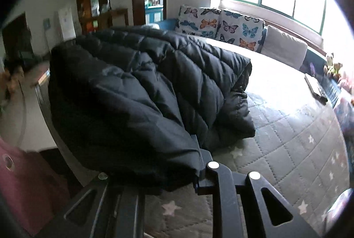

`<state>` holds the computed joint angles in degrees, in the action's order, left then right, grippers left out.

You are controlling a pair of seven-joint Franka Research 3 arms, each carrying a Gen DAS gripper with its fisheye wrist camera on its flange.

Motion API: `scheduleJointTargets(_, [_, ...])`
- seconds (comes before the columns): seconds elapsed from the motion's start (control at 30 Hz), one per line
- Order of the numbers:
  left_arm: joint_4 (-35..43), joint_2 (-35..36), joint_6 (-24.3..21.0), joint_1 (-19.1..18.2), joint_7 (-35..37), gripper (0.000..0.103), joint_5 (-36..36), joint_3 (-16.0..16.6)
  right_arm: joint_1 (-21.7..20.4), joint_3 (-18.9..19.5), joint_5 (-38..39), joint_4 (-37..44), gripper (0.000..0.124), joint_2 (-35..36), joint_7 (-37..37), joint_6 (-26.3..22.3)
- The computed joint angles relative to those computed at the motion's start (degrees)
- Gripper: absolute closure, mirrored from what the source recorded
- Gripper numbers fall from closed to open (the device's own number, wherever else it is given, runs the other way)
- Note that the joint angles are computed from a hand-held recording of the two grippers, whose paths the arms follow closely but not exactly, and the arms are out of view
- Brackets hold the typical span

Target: Fold large clothes

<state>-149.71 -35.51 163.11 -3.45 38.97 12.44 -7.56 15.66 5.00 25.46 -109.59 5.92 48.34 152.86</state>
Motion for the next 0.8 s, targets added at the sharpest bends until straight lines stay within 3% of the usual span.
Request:
scheduleJointTargets(0.07, [3.4,-0.8,-1.7,1.1,-0.9,0.087,1.5,-2.4,0.1,-0.2,-1.2,-1.4,0.102,-0.8,0.4,0.1])
scheduleJointTargets(0.17, [10.7,3.5,-3.5,-0.9,1.4,0.086,2.5,-2.7,0.6,-0.7,-5.8,-2.8,0.102,-1.0,3.1,1.1])
scheduleJointTargets(0.3, [23.7,16.3,-3.5,-5.9,9.0,0.086,-0.2,-0.8,0.2,-1.0,-6.8,-4.2,0.105,-1.2,5.8,-0.4])
scheduleJointTargets(0.43, [38.6,29.9,-4.7,-7.6,17.3,0.086,-6.9,0.5,-0.5,-1.4,-6.0,-6.0,0.105,-1.9,8.3,0.1])
scheduleJointTargets(0.53, [50.8,40.1,-8.3,-5.6,22.4,0.086,-15.2,-0.3,-0.9,-1.7,-7.0,-6.4,0.105,-3.3,10.8,-0.5])
scheduleJointTargets(0.6, [58.7,45.9,-12.3,-3.9,22.0,0.086,-16.8,-1.3,-1.1,-2.1,-9.2,-6.6,0.105,-4.3,13.9,-0.3])
scheduleJointTargets(0.8, [79.9,61.0,-25.2,-1.2,23.6,0.086,-15.6,-3.0,-2.3,-2.6,-11.9,-1.6,0.103,-4.6,21.6,-2.1])
